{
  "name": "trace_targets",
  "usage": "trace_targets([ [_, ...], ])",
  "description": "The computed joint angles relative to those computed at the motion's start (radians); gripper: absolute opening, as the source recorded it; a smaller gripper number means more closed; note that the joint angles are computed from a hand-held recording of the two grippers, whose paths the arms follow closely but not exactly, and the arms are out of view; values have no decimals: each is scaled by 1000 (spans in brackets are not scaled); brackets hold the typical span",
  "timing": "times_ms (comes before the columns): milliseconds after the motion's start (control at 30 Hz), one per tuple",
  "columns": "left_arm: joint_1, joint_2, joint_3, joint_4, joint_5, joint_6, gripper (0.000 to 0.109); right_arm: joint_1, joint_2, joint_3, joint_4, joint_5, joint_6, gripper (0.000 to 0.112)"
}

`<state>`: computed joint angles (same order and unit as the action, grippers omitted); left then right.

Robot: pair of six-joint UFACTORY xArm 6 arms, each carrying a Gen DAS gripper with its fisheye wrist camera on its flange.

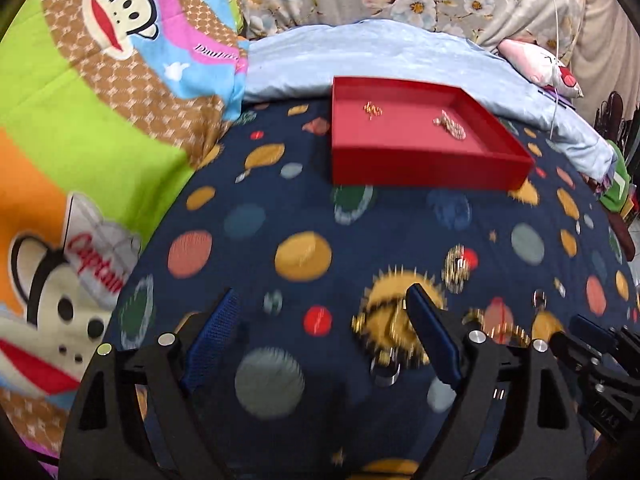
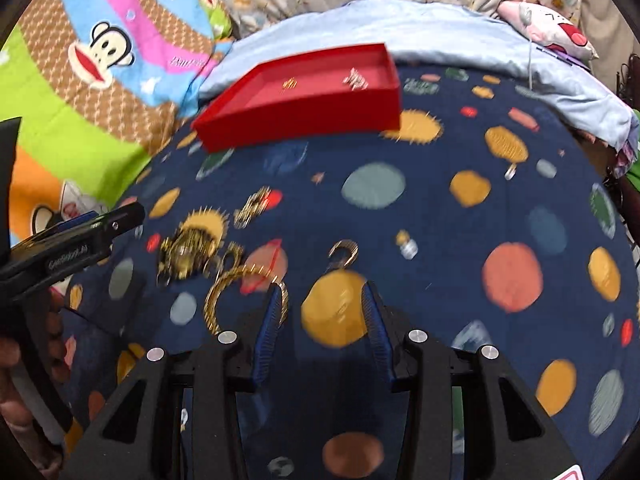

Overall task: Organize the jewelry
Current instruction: 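Grasp the gold bangle with the right tool while the left tool grasps a gold chain piece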

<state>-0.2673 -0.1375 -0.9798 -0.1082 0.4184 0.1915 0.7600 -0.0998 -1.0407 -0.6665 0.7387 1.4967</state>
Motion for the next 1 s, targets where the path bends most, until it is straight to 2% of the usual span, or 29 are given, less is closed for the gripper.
trace_targets([
  [67, 5, -27, 41, 28, -11, -29, 83, 8, 22, -19, -1, 3, 9, 38],
  [233, 17, -71, 87, -20, 19, -8, 83, 25, 57, -59, -7, 7, 7, 38],
  [300, 22, -84, 102, -11, 13, -19, 83, 33, 77, -82, -5, 12, 3, 42],
  [367, 25, -93, 108, -6, 12, -19, 83, 43, 100, -110, -13, 27, 3, 57],
  [433, 28, -96, 110, 0, 11, -21, 87, 52, 119, -137, -26, 50, 4, 64],
  [767, 46, -84, 107, -14, 29, -3, 89, 56, 212, -229, 14, 96, -74, 64],
  [867, 48, -78, 104, -24, 35, 6, 89, 65, 224, -248, 2, 137, -86, 58],
  [1000, 41, -67, 93, -44, 48, 21, 89, 64, 205, -225, 5, 130, -80, 58],
])
